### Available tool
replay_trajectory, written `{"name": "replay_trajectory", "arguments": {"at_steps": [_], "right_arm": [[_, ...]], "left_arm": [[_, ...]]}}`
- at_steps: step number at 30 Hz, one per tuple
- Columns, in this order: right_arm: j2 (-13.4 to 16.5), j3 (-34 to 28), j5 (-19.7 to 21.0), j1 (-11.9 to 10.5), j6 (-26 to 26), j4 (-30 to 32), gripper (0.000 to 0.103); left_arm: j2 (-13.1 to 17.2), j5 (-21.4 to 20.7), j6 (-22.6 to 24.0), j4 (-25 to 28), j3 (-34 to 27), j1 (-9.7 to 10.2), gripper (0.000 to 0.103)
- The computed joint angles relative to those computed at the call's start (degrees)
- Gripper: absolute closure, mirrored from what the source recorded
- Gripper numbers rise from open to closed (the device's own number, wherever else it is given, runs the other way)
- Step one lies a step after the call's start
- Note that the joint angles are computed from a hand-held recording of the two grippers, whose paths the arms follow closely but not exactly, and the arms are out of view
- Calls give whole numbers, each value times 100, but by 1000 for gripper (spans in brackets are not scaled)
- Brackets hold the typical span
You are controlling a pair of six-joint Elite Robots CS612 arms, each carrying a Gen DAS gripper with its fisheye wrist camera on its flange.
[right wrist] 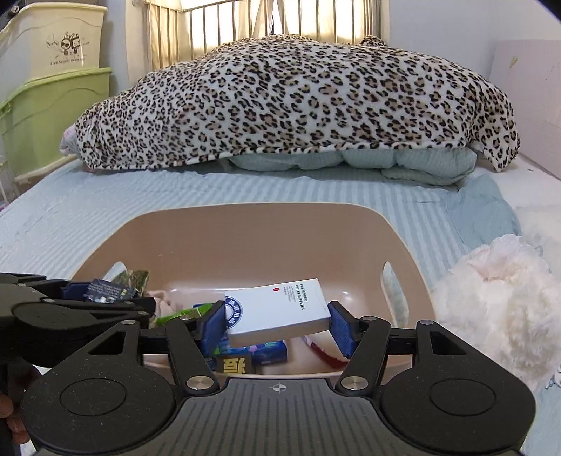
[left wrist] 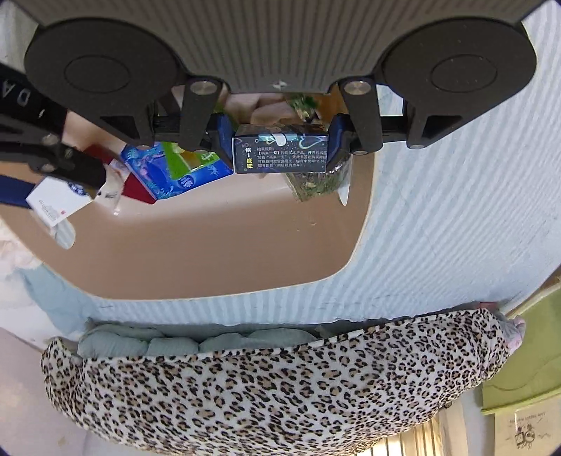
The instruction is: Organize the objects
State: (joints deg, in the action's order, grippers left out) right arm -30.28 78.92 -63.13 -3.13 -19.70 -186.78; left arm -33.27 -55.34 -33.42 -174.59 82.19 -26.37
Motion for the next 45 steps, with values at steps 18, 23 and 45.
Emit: {"name": "replay_trajectory", "arguments": {"at_steps": [18, 23, 45], "right_arm": [[-697, 1008, 333, -221, -102, -456, 8], [-931, 1354, 421, -283, -165, -484, 7], [-1700, 2597, 730, -741, -538, -423, 7]], "left_arm": [[-675, 302, -62, -318, 874, -313, 21], [-866, 342, -195, -272, 1157, -418, 21], [-1508, 736, -644, -720, 2221, -1092, 21]]}}
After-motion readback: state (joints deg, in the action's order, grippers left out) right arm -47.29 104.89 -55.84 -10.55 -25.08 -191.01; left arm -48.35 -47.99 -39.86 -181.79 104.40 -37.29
